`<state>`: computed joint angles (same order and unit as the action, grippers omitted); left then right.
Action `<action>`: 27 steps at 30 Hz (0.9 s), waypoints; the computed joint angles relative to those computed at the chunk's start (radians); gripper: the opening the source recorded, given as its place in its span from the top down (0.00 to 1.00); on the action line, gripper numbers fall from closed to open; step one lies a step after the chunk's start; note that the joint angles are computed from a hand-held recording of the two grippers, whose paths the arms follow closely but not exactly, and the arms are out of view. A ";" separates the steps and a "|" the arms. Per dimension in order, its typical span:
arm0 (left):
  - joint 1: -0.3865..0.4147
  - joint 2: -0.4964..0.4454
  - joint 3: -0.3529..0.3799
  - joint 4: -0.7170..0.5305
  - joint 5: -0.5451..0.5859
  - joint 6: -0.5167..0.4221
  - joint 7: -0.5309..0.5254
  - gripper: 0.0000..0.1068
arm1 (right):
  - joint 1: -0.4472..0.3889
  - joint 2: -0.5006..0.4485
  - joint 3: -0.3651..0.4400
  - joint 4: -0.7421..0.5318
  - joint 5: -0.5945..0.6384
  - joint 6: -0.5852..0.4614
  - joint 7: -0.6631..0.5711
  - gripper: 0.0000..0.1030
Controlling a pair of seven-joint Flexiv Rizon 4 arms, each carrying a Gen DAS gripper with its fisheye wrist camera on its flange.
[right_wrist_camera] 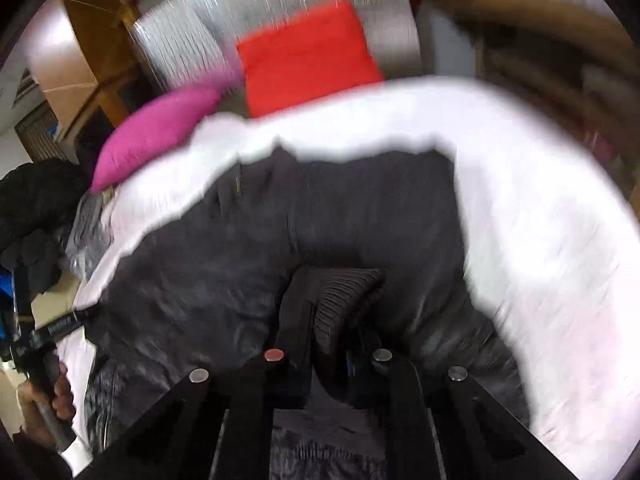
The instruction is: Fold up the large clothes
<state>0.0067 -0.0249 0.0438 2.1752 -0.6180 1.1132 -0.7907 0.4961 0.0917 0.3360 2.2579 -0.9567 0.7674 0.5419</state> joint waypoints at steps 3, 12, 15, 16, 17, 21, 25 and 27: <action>-0.009 0.008 -0.005 0.006 -0.022 0.038 0.022 0.29 | 0.001 0.030 0.014 -0.046 -0.062 -0.155 -0.018 0.88; -0.024 -0.014 -0.013 0.001 0.087 0.031 0.031 0.29 | -0.092 -0.034 -0.077 -0.005 0.040 -0.057 -0.049 0.88; -0.032 -0.021 -0.014 0.012 0.214 0.052 0.048 0.29 | -0.125 -0.078 -0.104 0.060 0.057 0.104 0.015 0.88; -0.035 -0.021 -0.015 0.021 0.235 0.080 0.052 0.29 | -0.135 -0.069 -0.110 0.075 0.031 0.133 0.064 0.86; -0.036 -0.021 -0.016 0.028 0.243 0.105 0.056 0.29 | -0.144 -0.051 -0.111 0.086 0.039 0.162 0.089 0.84; -0.026 -0.012 -0.015 0.011 0.196 0.060 0.038 0.29 | -0.207 0.035 -0.104 0.159 -0.003 0.323 0.233 0.72; -0.034 0.017 -0.017 0.025 0.110 0.061 0.076 0.29 | -0.238 0.138 -0.035 0.184 -0.100 0.240 0.385 0.16; -0.053 0.037 -0.021 0.046 0.047 0.095 0.127 0.29 | -0.227 0.170 0.019 0.157 -0.163 0.104 0.426 0.16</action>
<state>-0.0466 0.0123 0.0231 2.2208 -0.5709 1.2085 -0.6634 0.2691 0.2617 0.3551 2.4145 -1.1196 0.8711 0.9683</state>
